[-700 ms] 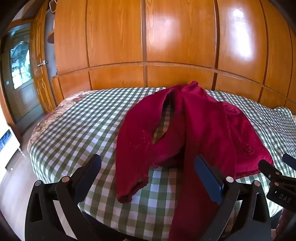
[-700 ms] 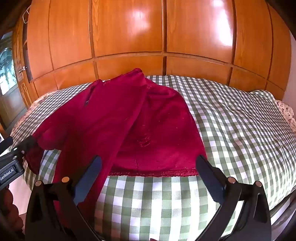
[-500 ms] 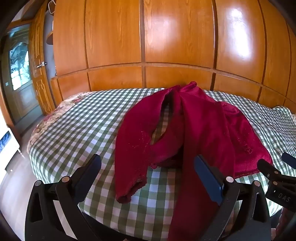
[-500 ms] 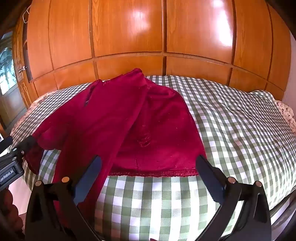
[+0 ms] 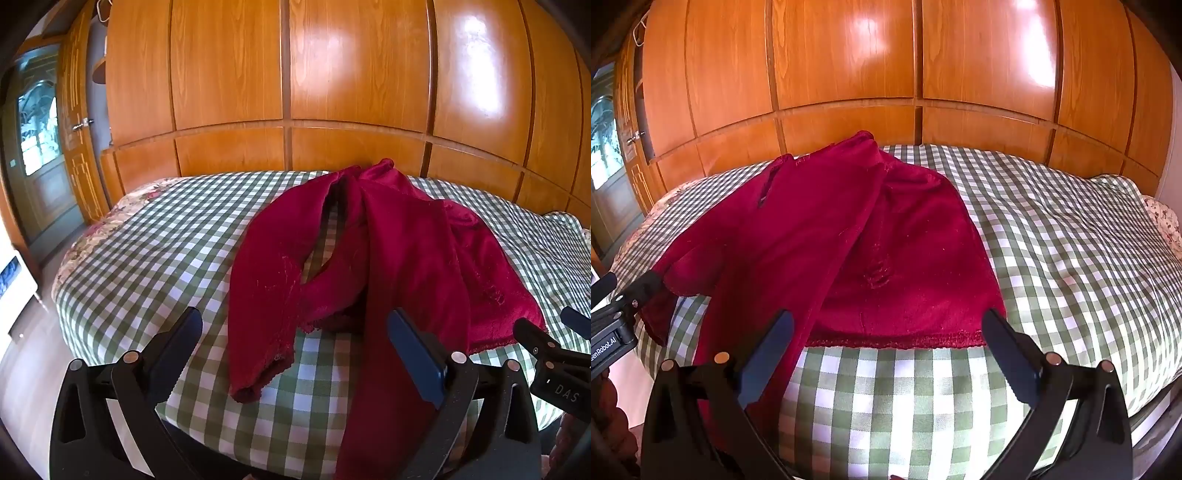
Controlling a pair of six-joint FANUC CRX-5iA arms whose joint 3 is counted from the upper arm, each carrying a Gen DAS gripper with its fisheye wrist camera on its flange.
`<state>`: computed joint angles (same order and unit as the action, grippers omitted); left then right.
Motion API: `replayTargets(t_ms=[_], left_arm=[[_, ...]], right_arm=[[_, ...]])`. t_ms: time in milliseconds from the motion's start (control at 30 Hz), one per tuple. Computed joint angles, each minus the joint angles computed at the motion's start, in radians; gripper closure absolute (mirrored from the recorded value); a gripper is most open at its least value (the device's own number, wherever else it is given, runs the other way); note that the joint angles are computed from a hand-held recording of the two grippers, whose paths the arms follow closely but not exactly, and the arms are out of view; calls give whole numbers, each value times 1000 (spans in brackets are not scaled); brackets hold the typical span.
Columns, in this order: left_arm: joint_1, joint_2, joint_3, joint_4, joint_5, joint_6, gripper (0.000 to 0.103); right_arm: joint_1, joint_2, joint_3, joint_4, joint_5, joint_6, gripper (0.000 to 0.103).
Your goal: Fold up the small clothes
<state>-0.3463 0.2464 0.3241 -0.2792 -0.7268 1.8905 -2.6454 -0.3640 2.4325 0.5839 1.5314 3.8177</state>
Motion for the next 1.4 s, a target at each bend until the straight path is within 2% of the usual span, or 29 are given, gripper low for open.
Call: replayTargets(t_ms=[1400], left_arm=[[12,8,-7,55,-2,-47,4]], right_arm=[[-10,-3,2,-12,8,3,2]])
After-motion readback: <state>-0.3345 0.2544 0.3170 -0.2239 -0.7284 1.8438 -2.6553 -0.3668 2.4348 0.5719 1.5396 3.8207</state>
